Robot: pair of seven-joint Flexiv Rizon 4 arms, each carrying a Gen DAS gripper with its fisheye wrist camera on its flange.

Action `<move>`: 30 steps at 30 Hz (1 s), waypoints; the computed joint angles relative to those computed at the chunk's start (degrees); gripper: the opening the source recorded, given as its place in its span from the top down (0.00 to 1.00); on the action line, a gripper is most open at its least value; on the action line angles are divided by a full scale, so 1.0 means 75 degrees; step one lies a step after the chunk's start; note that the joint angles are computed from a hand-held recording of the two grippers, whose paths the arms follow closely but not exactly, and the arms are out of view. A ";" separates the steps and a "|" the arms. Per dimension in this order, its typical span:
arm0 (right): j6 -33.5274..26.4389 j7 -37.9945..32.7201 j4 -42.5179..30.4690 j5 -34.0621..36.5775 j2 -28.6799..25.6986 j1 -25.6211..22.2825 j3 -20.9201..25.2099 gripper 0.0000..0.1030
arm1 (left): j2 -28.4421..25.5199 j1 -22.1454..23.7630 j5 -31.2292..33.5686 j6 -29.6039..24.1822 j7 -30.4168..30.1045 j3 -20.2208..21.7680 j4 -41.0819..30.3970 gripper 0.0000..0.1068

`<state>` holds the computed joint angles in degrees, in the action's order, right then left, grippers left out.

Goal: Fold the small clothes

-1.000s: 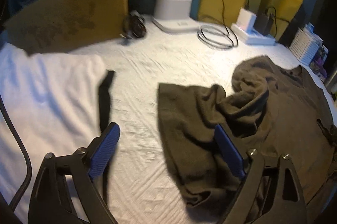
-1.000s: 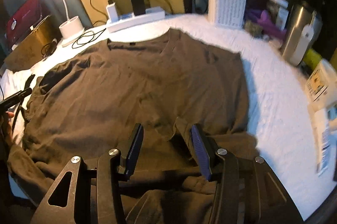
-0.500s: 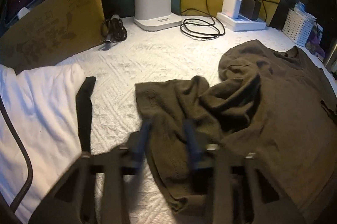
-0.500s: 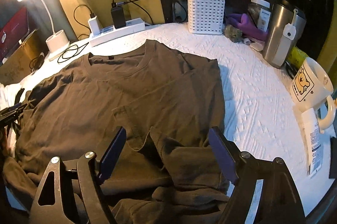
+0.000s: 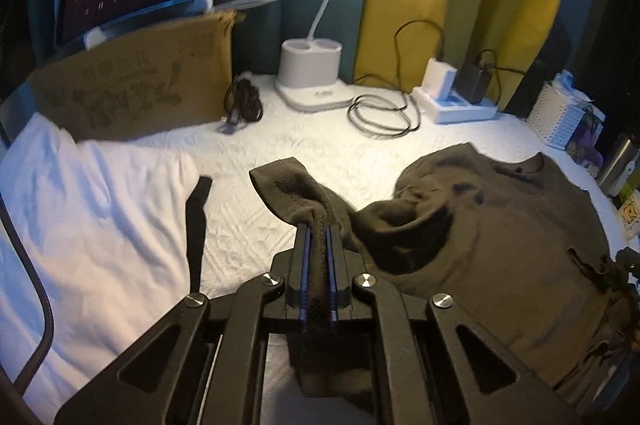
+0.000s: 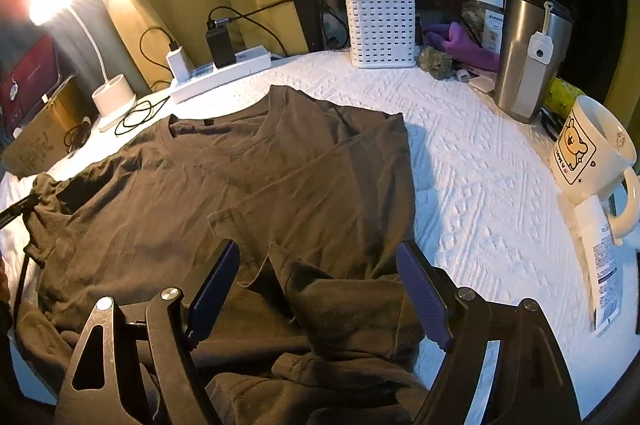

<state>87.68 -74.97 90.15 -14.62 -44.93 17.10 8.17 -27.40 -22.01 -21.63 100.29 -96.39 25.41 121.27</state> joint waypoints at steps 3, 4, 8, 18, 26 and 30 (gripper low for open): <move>0.0072 -0.0105 0.0021 0.0040 -0.0012 -0.0139 0.0173 0.20 | 0.0036 -0.0396 -0.0036 0.0017 -0.0030 0.0292 -0.0094 0.94; 0.0090 -0.0137 0.0025 0.0055 -0.0017 -0.0181 0.0221 0.20 | 0.0058 -0.0457 -0.0038 0.0024 -0.0023 0.0323 -0.0112 0.94; 0.0211 -0.0248 0.0081 0.0146 -0.0009 -0.0370 0.0402 0.20 | 0.0131 -0.0443 0.0066 -0.0082 0.0101 0.0094 -0.0361 0.94; 0.0606 -0.0376 0.0341 0.0309 0.0040 -0.0843 0.0705 0.20 | -0.0392 -0.0727 0.1033 -0.1078 -0.0022 0.0080 -0.1564 0.94; 0.0866 -0.0268 0.0593 0.0334 0.0109 -0.1037 0.0684 0.20 | -0.0643 0.0089 0.1653 -0.1660 -0.0048 -0.1072 -0.2160 0.94; 0.0928 -0.0232 0.0669 0.0294 0.0103 -0.1141 0.0758 0.20 | -0.0860 0.0583 0.1885 -0.1999 -0.0013 -0.1722 -0.2419 0.94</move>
